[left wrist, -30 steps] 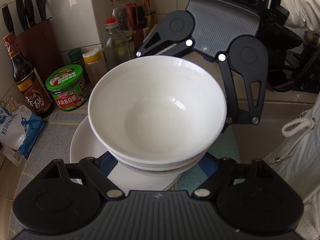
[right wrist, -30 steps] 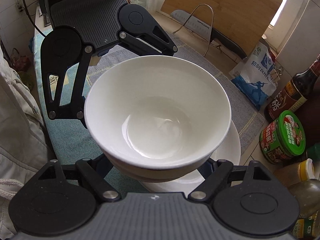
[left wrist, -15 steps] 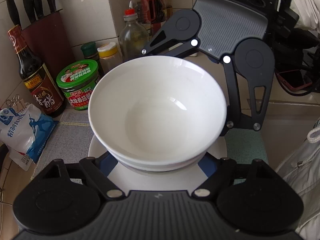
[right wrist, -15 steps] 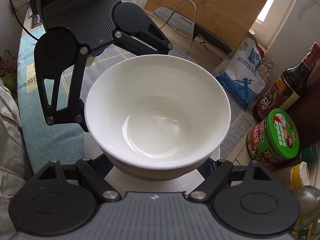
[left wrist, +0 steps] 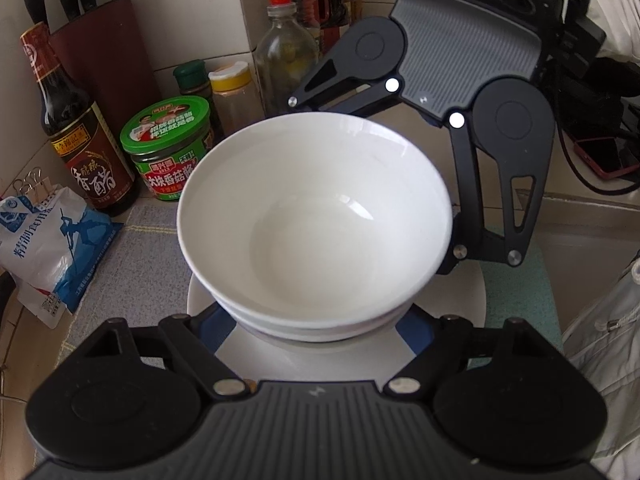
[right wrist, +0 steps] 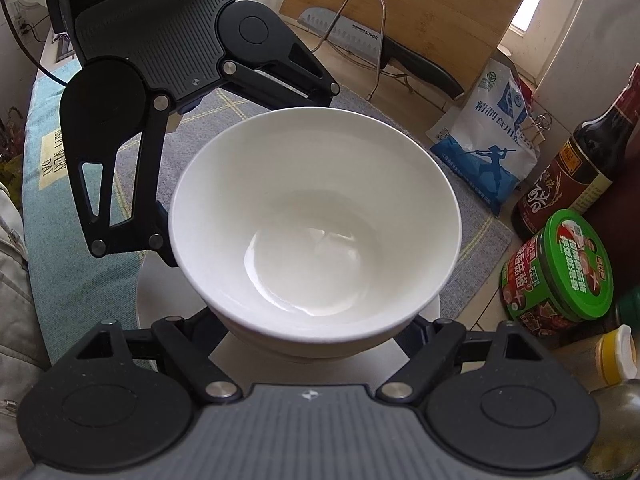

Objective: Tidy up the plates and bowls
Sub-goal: 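Carry the bowl stack with both grippers toward the stacked plates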

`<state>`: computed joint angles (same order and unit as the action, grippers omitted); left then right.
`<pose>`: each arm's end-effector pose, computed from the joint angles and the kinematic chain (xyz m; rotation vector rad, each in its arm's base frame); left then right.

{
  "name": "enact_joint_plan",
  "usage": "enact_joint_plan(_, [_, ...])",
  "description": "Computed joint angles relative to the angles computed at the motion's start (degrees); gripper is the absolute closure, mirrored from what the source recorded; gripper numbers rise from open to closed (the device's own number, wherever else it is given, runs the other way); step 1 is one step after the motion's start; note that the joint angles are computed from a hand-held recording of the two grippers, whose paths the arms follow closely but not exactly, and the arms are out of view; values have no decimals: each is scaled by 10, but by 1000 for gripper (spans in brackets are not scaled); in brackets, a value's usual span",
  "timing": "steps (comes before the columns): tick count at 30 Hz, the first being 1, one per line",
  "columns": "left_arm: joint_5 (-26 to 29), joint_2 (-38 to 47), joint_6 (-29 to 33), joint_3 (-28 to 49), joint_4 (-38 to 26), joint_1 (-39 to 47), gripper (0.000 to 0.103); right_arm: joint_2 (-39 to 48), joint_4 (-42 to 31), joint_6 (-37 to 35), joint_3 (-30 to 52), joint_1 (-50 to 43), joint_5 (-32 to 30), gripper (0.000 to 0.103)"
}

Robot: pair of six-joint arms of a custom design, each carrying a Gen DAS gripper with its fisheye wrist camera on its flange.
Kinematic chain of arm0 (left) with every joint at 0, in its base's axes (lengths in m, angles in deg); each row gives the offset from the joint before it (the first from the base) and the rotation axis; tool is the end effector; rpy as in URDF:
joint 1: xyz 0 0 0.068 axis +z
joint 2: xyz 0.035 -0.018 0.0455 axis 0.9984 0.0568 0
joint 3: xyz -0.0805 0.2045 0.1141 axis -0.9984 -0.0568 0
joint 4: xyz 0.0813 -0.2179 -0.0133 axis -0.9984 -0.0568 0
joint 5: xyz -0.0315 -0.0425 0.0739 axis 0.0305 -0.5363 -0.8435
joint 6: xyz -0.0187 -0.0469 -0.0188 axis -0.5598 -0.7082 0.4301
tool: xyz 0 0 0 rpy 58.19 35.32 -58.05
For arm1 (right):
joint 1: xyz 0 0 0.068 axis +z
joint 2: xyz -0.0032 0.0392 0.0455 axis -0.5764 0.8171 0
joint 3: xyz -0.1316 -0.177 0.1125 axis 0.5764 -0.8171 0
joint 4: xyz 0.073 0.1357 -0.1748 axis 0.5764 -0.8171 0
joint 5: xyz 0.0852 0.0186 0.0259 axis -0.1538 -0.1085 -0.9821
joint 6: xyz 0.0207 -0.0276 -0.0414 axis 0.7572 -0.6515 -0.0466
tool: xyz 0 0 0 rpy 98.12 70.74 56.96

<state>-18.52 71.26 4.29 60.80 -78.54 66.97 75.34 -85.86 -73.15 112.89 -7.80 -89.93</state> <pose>0.3129 -0.1243 0.2046 1.2350 2.1871 -0.3101 0.3044 0.1676 0.1970 -1.5621 2.0392 0.2186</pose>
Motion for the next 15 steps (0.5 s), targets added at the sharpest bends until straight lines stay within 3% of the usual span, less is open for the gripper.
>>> enact_joint_plan(15, [29, 12, -39, 1, 11, 18, 18, 12, -22, -9, 27, -3, 7, 14])
